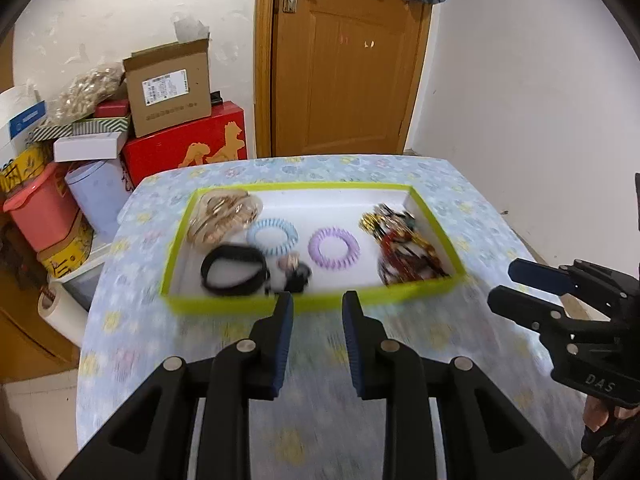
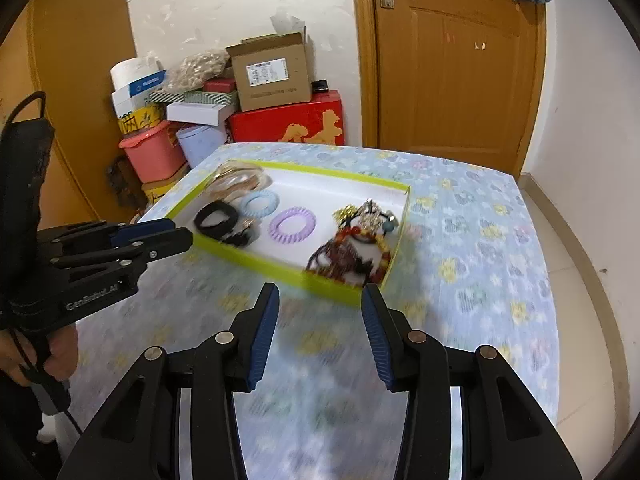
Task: Organize jewelry
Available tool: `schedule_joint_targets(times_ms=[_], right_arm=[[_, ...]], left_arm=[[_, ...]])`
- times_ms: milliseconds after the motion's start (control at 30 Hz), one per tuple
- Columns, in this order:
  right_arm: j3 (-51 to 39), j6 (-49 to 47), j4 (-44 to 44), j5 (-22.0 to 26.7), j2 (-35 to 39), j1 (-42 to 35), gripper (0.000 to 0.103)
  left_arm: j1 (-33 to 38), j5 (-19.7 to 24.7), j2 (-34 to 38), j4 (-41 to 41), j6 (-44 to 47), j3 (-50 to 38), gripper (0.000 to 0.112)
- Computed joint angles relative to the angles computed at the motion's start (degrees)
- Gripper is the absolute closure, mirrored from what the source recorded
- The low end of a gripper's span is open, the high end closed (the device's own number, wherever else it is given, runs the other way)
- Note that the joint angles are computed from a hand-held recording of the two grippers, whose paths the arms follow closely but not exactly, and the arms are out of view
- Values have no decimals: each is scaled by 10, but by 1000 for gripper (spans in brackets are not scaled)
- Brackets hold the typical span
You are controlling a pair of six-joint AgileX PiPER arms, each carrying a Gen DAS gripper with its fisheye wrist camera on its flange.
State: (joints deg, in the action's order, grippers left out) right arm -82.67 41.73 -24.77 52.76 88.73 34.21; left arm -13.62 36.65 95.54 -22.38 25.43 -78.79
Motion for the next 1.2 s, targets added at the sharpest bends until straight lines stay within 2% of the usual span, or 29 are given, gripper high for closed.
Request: schedule_joint_targets(times_ms=[200, 467, 733, 1200], right_arm=[[27, 90, -60, 46, -39, 87, 59], [44, 161, -104, 102, -59, 170, 59], [48, 183, -113, 119, -60, 203, 58], [48, 188, -114, 124, -61, 209, 58]], left_arm=[[7, -24, -107, -2, 5, 114, 86], [18, -29, -202, 9, -7, 205, 86], [28, -23, -237, 10, -11, 236, 86], [32, -21, -247, 12, -12, 247, 86]])
